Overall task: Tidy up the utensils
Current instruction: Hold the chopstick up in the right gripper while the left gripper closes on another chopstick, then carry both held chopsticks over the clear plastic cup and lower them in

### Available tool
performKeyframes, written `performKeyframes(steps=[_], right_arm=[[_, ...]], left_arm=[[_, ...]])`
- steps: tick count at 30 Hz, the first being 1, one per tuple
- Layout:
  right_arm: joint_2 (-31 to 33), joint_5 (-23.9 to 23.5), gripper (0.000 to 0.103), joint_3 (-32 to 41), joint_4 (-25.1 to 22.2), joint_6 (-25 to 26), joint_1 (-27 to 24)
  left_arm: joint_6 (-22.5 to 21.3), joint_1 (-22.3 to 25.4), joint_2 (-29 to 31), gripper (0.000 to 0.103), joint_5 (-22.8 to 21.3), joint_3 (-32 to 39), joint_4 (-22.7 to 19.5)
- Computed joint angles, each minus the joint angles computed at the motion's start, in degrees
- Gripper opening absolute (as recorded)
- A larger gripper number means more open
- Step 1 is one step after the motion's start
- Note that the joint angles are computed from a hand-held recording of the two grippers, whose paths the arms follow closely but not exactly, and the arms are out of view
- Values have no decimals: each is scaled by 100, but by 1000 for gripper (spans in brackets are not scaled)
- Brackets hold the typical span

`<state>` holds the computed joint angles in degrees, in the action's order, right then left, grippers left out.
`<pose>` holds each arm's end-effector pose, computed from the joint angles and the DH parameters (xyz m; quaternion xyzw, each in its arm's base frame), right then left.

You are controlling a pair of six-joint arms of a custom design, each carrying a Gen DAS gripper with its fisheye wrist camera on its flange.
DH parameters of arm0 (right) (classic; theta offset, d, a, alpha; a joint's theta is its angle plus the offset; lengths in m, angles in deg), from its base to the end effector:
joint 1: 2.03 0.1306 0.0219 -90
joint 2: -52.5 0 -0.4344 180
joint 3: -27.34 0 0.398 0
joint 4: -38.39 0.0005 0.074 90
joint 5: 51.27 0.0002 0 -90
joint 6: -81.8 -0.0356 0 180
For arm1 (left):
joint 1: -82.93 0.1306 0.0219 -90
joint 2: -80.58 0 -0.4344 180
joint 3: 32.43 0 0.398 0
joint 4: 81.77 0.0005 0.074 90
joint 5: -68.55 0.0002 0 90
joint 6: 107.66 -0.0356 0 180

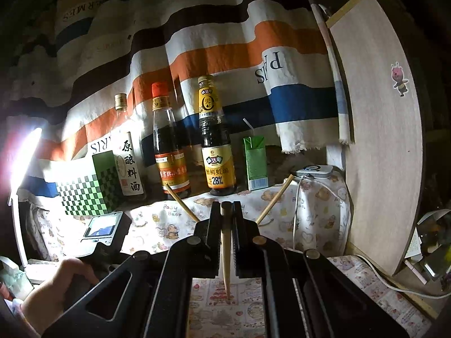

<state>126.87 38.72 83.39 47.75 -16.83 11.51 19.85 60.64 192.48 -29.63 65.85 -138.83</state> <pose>0.3802 0.0910 0.4066 -0.0326 0.7595 0.1250 0.6376 0.5631 -0.2259 0.3368 -0.1421 0.9731 -0.0225 0.1801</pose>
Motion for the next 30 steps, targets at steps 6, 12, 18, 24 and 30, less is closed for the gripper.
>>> performKeyframes(steps=[6, 12, 18, 24, 30], right_arm=[[9, -16, 8, 27, -46, -22, -19], [15, -234, 7, 108, -212, -94, -108], [8, -748, 8, 214, -504, -290, -294], [11, -832, 8, 202, -473, -257, -284], [63, -550, 8, 222, -398, -493, -340]], left_arm=[[11, -211, 425, 10, -574, 635, -519], [121, -344, 716, 8, -857, 1091, -953], [-27, -623, 183, 6, -1235, 884, -863], [-171, -1064, -850, 6, -1894, 544, -122], [-203, -1513, -1692, 6, -2452, 165, 622]])
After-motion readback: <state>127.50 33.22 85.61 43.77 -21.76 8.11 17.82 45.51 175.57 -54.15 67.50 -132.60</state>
